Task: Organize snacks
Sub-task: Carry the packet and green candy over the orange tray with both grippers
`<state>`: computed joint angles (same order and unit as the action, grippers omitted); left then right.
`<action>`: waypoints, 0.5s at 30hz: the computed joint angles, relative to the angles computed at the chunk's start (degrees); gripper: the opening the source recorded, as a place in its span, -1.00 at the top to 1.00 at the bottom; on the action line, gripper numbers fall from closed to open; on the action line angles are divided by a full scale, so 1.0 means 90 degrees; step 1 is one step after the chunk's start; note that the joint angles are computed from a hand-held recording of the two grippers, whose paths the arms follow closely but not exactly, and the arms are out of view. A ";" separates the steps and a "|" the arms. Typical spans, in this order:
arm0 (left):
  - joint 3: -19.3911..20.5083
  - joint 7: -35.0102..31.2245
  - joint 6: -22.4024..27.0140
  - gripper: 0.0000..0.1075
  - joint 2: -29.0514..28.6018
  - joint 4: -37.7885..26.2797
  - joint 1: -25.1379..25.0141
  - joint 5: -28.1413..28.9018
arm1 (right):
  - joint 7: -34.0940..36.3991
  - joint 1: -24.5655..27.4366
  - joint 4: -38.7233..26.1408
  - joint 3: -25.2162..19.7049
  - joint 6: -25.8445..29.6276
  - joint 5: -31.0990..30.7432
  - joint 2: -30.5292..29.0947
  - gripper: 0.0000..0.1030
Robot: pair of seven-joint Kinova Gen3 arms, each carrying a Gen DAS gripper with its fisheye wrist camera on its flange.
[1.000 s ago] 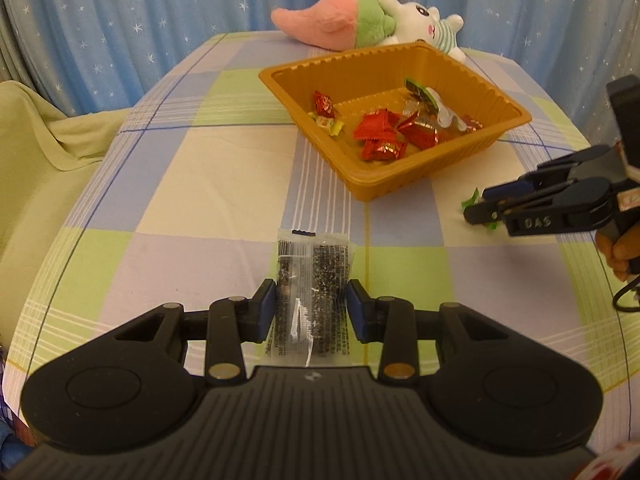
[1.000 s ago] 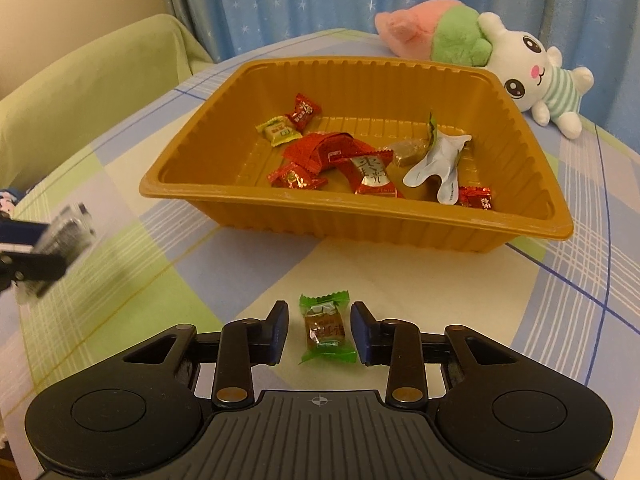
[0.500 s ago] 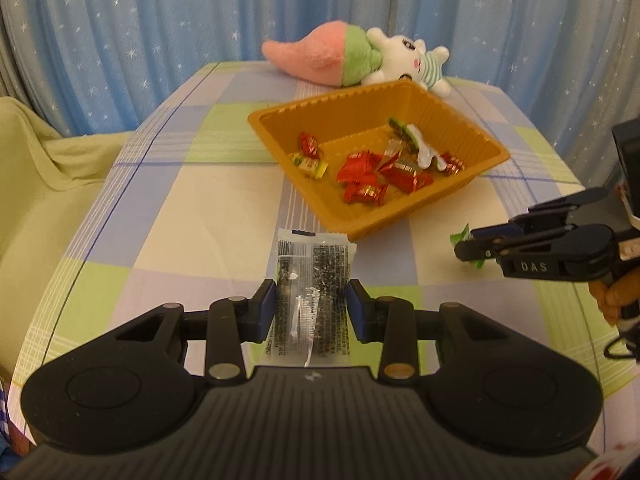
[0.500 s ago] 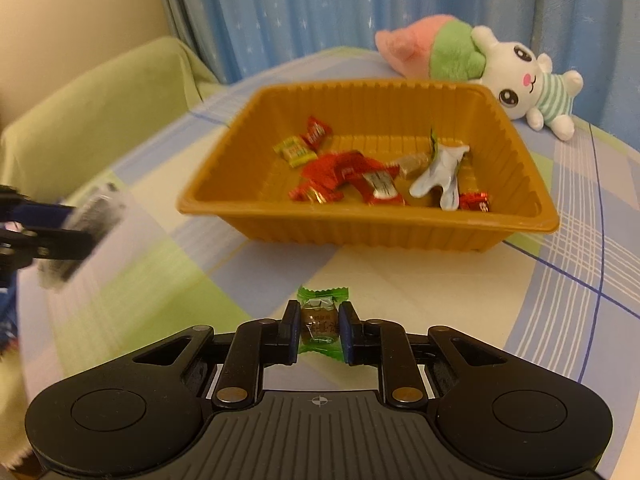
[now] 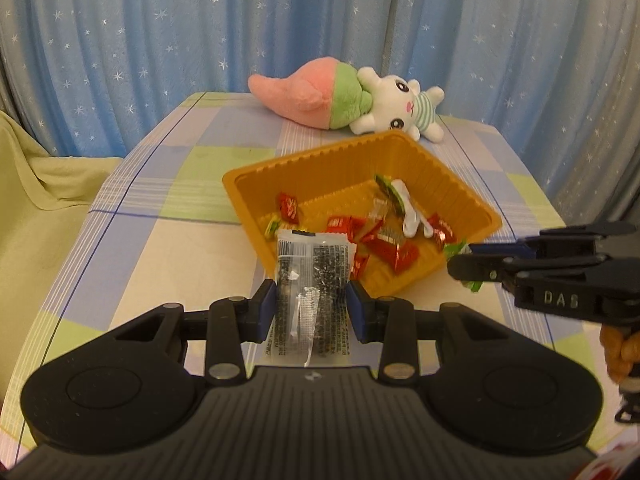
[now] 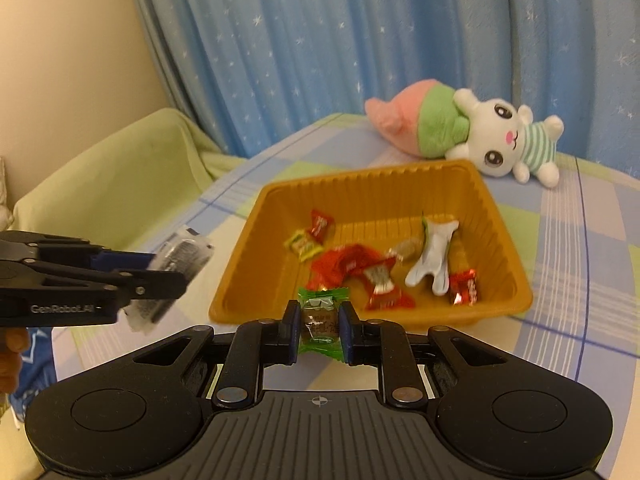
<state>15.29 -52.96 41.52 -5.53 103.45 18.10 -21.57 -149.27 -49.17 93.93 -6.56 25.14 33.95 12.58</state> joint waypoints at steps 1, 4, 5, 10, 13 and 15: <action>0.0000 0.0036 -0.0011 0.36 0.0078 -0.0074 -0.0014 -0.0009 | -0.0031 -0.0009 -0.0050 0.0027 0.0013 0.0029 0.0031 0.60; -0.0071 0.0104 -0.0120 0.35 0.0290 -0.0253 0.0003 -0.0009 | -0.0165 -0.0034 -0.0167 0.0125 0.0005 0.0112 0.0114 0.60; -0.0090 0.0137 -0.0134 0.35 0.0370 -0.0320 0.0024 -0.0057 | -0.0193 -0.0028 -0.0205 0.0146 -0.0004 0.0111 0.0142 0.60; -0.0286 0.0305 -0.0111 0.35 0.0795 -0.0648 0.0195 -0.0137 | -0.0396 -0.0070 -0.0378 0.0302 -0.0002 0.0157 0.0294 0.60; -0.0428 0.0422 0.0013 0.35 0.1057 -0.0851 0.0339 -0.0216 | -0.0352 -0.0036 -0.0543 0.0330 0.0082 0.0073 0.0413 0.60; -0.0524 0.0415 0.0067 0.35 0.1210 -0.0961 0.0411 -0.0180 | -0.0314 -0.0001 -0.0641 0.0349 0.0125 -0.0015 0.0487 0.60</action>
<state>10.58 -49.22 42.13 5.36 94.80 21.81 -23.19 -152.09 -49.19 88.16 -3.42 26.27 33.82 16.97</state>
